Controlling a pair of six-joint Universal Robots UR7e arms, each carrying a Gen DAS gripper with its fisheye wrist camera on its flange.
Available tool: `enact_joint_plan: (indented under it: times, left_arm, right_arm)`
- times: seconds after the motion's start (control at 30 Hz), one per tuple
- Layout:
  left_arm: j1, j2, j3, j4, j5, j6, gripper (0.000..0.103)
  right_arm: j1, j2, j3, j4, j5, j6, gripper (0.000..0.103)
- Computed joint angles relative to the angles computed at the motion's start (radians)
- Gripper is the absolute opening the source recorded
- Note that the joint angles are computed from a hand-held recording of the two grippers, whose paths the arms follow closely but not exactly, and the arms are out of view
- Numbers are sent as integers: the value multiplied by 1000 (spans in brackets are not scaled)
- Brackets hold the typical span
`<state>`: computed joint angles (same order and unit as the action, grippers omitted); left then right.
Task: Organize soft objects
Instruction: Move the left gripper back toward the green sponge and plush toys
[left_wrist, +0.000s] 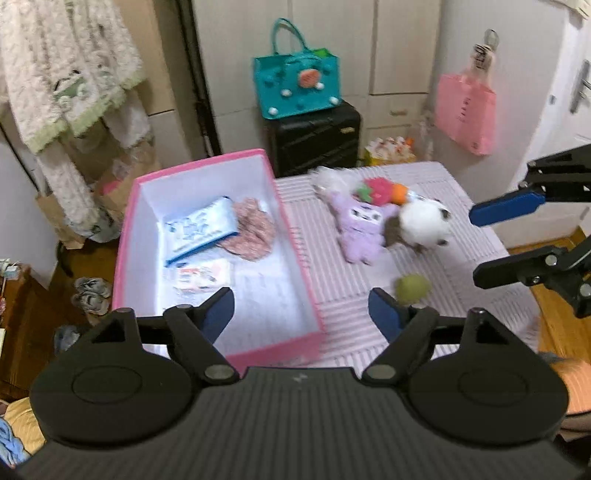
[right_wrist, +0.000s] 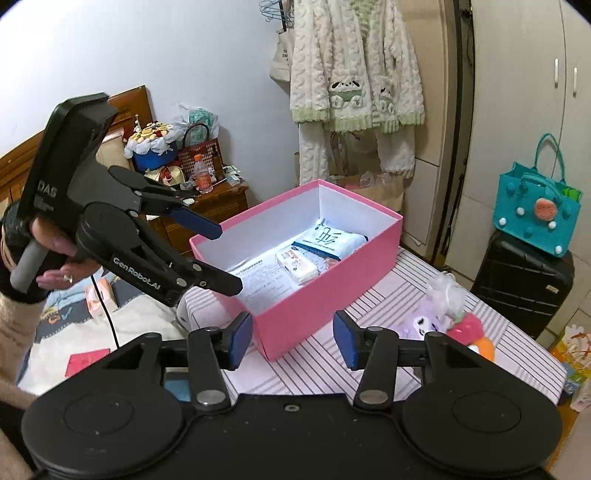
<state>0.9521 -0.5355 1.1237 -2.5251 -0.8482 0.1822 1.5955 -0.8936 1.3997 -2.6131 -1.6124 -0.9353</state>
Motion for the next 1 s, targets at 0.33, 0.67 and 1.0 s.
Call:
enact_joint_plan:
  times: [0.33, 0.67, 1.0]
  left_arm:
    - [-45, -20, 120, -127, -66, 32, 85]
    - [-59, 26, 131, -146, -112, 102, 86]
    - [-19, 128, 7, -81, -222, 93, 85]
  right_arm:
    - [-51, -104, 166, -60, 34, -68, 64]
    - [-134, -141, 244, -107, 37, -44, 66]
    - [-218, -103, 220, -177, 80, -64, 67]
